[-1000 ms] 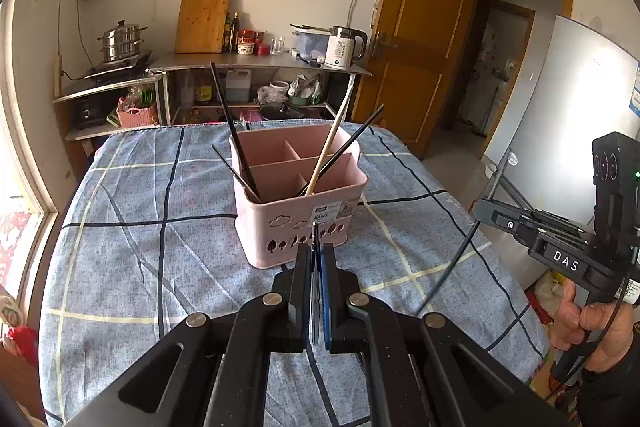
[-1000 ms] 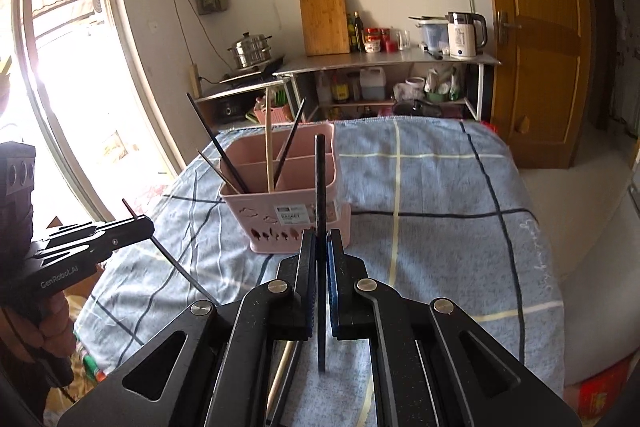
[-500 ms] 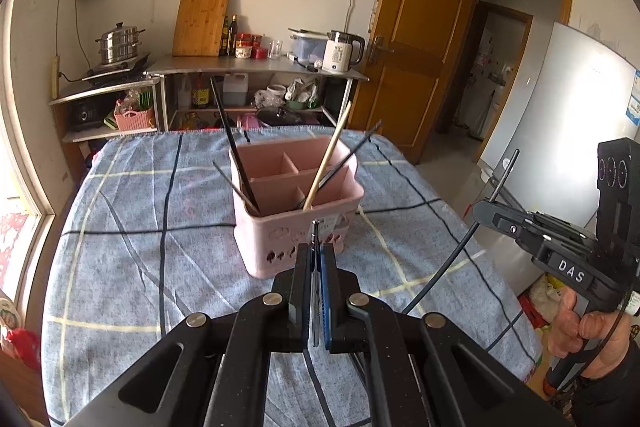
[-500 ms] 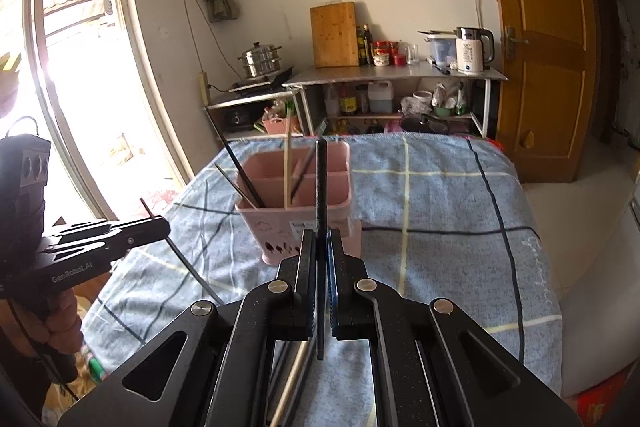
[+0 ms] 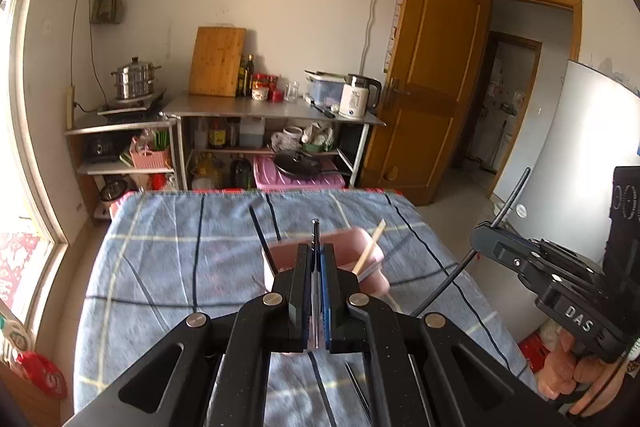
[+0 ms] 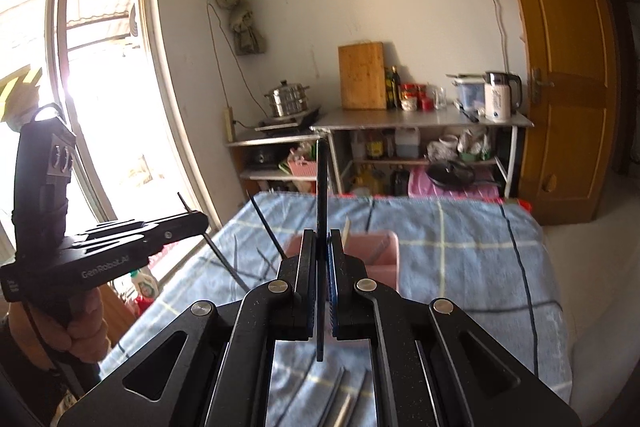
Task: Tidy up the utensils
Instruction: 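Lower both chopsticks into the basket and open both tools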
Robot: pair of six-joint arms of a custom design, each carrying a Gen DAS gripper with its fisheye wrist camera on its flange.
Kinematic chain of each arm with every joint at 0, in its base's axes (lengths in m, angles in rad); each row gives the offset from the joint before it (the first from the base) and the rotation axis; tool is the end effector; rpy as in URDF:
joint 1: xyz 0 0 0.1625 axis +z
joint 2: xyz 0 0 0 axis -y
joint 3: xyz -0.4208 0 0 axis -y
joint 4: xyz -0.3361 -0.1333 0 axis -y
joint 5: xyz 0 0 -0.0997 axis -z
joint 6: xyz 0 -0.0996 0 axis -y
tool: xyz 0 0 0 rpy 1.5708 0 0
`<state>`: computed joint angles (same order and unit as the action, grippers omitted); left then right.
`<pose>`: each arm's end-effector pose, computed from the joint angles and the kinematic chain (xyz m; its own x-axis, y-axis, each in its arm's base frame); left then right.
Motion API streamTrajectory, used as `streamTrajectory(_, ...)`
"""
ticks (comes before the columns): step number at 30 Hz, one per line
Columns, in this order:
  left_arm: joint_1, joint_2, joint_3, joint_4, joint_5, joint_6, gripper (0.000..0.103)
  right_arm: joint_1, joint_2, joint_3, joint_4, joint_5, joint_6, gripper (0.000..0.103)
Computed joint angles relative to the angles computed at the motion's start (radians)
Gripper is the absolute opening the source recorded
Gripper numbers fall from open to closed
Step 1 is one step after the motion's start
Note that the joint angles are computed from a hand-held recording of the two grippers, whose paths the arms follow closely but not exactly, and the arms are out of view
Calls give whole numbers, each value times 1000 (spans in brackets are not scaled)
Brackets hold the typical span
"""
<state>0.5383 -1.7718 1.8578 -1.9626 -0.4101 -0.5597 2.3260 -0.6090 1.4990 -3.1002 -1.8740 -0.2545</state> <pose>-0.1921 -0.3763 0.5381 -0.8088 -0.0894 -0.5812 0.4594 0.5209 -0.7194 0.5507 -0.4339 0.1253 -0.6522 -0.6547 0.3821 -0.7380 0.4334 -0.5172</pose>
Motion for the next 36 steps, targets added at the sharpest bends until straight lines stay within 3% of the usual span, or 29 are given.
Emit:
streamTrajectory(9,102,89,-43,-278,-17,235,4,8,82,-156,17,13,-36,5)
streamTrajectory(16,168,119,-20,-412,-61,315,4,-2,143,-215,27,7,-41,5)
streamTrajectory(29,287,130,31,-459,-168,317,4,-35,183,-201,64,-23,-26,5)
streamTrajectory(36,307,120,55,-457,-189,310,4,-45,183,-183,80,-36,-6,5)
